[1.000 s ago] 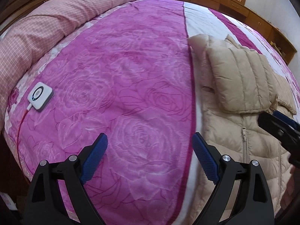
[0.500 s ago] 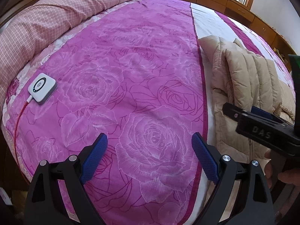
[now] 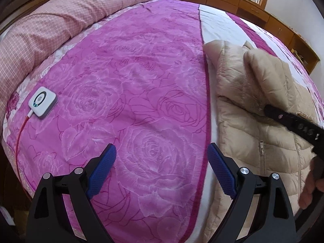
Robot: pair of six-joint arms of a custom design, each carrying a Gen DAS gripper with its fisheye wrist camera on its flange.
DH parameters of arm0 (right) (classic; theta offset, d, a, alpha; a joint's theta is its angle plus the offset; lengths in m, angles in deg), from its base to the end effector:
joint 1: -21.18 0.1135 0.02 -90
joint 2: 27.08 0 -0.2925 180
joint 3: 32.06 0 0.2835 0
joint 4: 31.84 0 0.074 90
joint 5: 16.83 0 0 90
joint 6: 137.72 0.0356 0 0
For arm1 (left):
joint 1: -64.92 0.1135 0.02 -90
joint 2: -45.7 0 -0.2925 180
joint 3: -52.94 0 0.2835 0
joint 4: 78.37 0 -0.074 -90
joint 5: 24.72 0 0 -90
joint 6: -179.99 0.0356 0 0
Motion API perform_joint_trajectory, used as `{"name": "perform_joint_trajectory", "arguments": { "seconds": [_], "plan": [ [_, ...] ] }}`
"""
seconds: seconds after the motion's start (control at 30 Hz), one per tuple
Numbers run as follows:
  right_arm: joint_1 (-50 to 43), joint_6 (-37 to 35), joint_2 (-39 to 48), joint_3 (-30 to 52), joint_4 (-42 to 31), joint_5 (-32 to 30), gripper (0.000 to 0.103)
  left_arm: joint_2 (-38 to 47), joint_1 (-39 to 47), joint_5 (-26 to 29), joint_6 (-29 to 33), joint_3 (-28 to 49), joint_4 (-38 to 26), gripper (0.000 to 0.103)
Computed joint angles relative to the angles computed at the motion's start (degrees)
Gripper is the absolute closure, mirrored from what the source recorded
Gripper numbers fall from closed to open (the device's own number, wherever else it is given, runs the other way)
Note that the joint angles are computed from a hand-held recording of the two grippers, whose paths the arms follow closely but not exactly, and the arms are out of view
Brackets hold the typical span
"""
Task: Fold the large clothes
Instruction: 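Grasp the jacket side edge with the right tool and fold it inward, then lay the folded side down and open the right tool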
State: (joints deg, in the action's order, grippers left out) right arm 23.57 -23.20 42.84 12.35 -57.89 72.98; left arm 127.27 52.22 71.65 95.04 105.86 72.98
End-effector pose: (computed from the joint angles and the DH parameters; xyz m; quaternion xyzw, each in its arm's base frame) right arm 0.2434 0.0103 0.1803 0.1807 0.9268 0.0781 0.3198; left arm 0.2772 -0.0665 0.1749 0.1633 0.9442 -0.0719 0.2769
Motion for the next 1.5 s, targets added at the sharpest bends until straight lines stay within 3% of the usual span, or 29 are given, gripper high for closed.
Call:
{"name": "perform_joint_trajectory", "arguments": {
  "seconds": [0.27, 0.67, 1.07, 1.27, 1.5],
  "plan": [
    [-6.8, -3.5, -15.0, -0.2, -8.2, -5.8, 0.090, -1.8, -4.5, -1.4, -1.1, 0.6, -1.0, 0.015],
    [-34.6, -16.3, -23.9, 3.4, -19.9, -24.4, 0.091, -3.5, -11.6, -3.9, -2.5, 2.8, -2.1, 0.015],
    [-64.3, -33.6, -13.5, 7.5, -24.0, -37.9, 0.092, -1.0, -19.1, -7.0, -4.5, 7.7, -1.3, 0.015],
    [-71.3, -38.7, -5.7, 8.7, -23.0, -40.1, 0.091, 3.4, -22.2, -6.2, -4.9, 10.3, 2.4, 0.015],
    [-73.0, -40.3, 2.6, 7.5, -18.5, -38.4, 0.081, 11.3, -25.7, -9.0, -5.9, 13.3, 7.1, 0.015]
  ]
}}
